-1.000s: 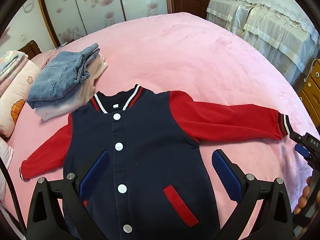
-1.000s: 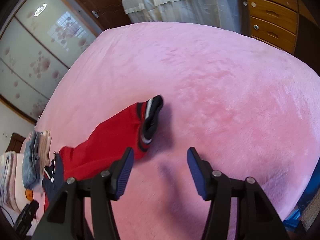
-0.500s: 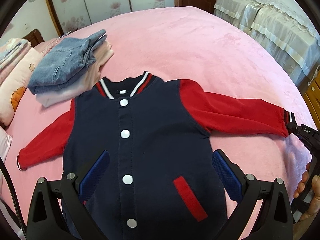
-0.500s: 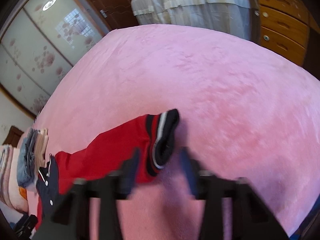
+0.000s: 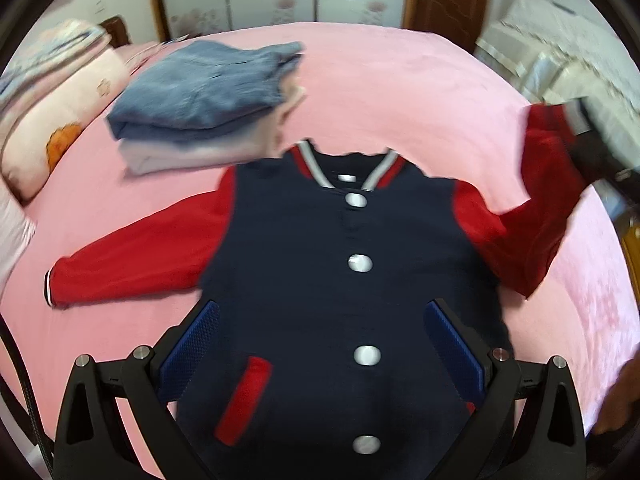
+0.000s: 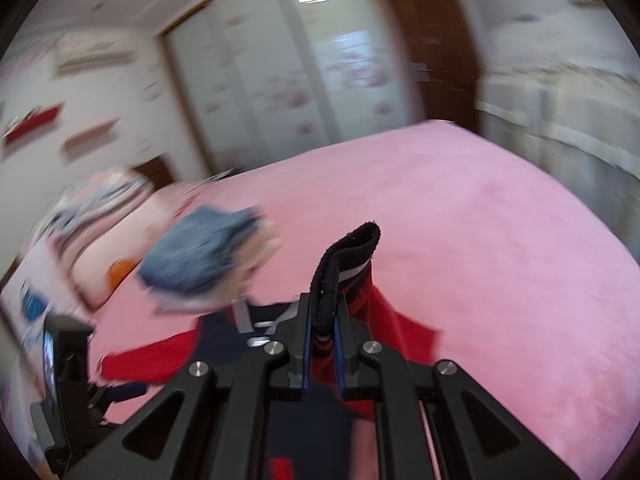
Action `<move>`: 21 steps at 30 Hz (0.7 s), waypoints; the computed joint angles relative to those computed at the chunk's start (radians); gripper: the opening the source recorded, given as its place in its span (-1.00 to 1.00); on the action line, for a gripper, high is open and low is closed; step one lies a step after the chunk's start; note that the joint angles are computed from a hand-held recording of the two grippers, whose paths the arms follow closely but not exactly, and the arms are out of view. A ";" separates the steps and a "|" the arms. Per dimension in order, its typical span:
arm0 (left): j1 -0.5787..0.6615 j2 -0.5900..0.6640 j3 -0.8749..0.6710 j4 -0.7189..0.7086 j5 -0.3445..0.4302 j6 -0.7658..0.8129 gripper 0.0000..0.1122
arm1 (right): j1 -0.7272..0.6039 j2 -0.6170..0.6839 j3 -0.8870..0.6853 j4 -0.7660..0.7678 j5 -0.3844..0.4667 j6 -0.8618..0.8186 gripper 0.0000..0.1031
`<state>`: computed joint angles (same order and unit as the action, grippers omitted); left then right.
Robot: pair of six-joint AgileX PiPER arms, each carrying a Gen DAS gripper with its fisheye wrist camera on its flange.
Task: Fold large clothes
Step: 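Carry the held sleeve with the right gripper across the jacket front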
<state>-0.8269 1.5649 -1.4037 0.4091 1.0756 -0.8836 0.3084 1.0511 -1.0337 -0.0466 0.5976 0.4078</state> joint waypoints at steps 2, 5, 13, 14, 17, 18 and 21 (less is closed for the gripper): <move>0.056 -0.039 0.058 -0.045 -0.047 0.037 0.81 | 0.130 0.105 -0.036 -0.097 -0.031 0.082 -0.81; 0.173 -0.078 0.140 -0.204 -0.146 0.186 0.81 | 0.212 0.257 -0.072 -0.088 -0.039 0.075 -0.77; 0.347 -0.033 0.209 -0.656 -0.292 0.636 0.46 | 0.237 0.289 0.010 -0.054 0.002 0.072 -0.07; 0.364 -0.015 0.206 -0.732 -0.304 0.704 0.37 | 0.232 0.259 0.025 -0.057 0.010 0.074 -0.07; 0.384 0.036 0.186 -0.859 -0.329 0.824 0.16 | 0.232 0.173 0.068 -0.096 0.054 0.117 -0.07; 0.386 0.053 0.178 -0.883 -0.337 0.851 0.13 | 0.225 0.150 0.081 -0.090 0.066 0.115 -0.07; 0.405 0.116 0.146 -0.927 -0.352 0.905 0.11 | 0.193 0.060 0.153 -0.056 0.103 0.103 -0.07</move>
<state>-0.4219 1.6810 -1.2582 -0.5178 0.7239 0.0213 0.5010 1.1115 -0.8804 -0.1028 0.7006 0.5108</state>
